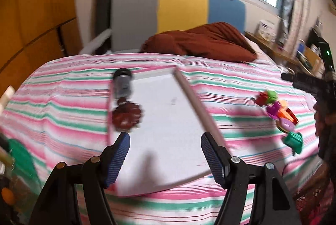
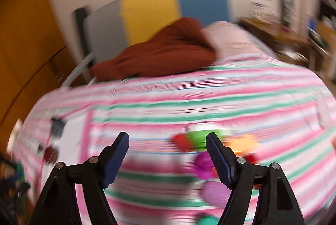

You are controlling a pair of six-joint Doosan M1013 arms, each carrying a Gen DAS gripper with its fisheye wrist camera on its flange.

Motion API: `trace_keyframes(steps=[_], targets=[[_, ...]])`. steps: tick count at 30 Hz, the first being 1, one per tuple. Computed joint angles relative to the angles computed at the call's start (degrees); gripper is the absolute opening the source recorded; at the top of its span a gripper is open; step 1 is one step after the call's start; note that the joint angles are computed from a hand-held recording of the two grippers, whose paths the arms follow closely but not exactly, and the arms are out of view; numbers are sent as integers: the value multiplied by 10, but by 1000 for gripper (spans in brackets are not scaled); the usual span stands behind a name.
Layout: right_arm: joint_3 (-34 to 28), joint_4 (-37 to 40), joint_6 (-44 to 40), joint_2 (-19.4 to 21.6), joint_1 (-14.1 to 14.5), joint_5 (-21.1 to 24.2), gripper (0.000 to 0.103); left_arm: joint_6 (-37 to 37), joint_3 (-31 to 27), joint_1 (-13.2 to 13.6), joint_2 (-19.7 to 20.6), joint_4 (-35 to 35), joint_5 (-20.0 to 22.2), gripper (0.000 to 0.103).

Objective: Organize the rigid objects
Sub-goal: 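Return the left gripper to the toy pile, then grasp the teal spool with the left gripper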

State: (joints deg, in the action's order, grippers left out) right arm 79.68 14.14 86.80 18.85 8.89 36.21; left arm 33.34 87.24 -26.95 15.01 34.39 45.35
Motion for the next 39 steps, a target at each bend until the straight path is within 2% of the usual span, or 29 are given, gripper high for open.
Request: trace_keyframes(steps=[6,8,10,12,13,16,17,19,20,22,24,26,29,32,35,39], targets=[[25,-120,202,-6,-39,-20,80,138,-46,-5,36,-113,-22,71],[31,-114,260,-6,-54,-14,80,207,-67,-9,53,-164,-26,69],[39,-85,282,-9,-67,-22,80,264,-82,-12,68,-207,-38,69],[43,-90,312,-11,-74,-25,81,346,-103,-15,86,-271,-45,69],[44,-76,308,-11,-77,-27,81,369,-107,-16,90,-287,-51,69],[49,-31,281,-13,-83,-43,81,509,-143,-19,121,-391,-42,69],[52,-7,259,-15,-85,-52,81,526,-154,-21,130,-400,-34,69],[58,89,169,-15,-91,-60,81,559,-180,-23,147,-425,-11,69],[58,125,138,-15,-93,-57,81,583,-195,-20,158,-458,1,69],[58,122,136,-15,-90,-62,81,617,-223,-16,177,-513,27,69],[68,112,142,-23,-88,-88,81,639,-239,-14,189,-545,43,70],[76,161,100,-28,-90,-99,81,647,-269,-15,209,-561,75,72],[75,186,74,-28,-94,-66,82,657,-302,-18,230,-579,105,76],[83,147,119,-35,-96,-77,82,661,-331,-24,248,-586,127,82],[99,149,148,-41,-103,-108,84,645,-366,-30,271,-578,161,83],[105,169,145,-42,-106,-121,84,589,-382,-34,284,-548,165,81]])
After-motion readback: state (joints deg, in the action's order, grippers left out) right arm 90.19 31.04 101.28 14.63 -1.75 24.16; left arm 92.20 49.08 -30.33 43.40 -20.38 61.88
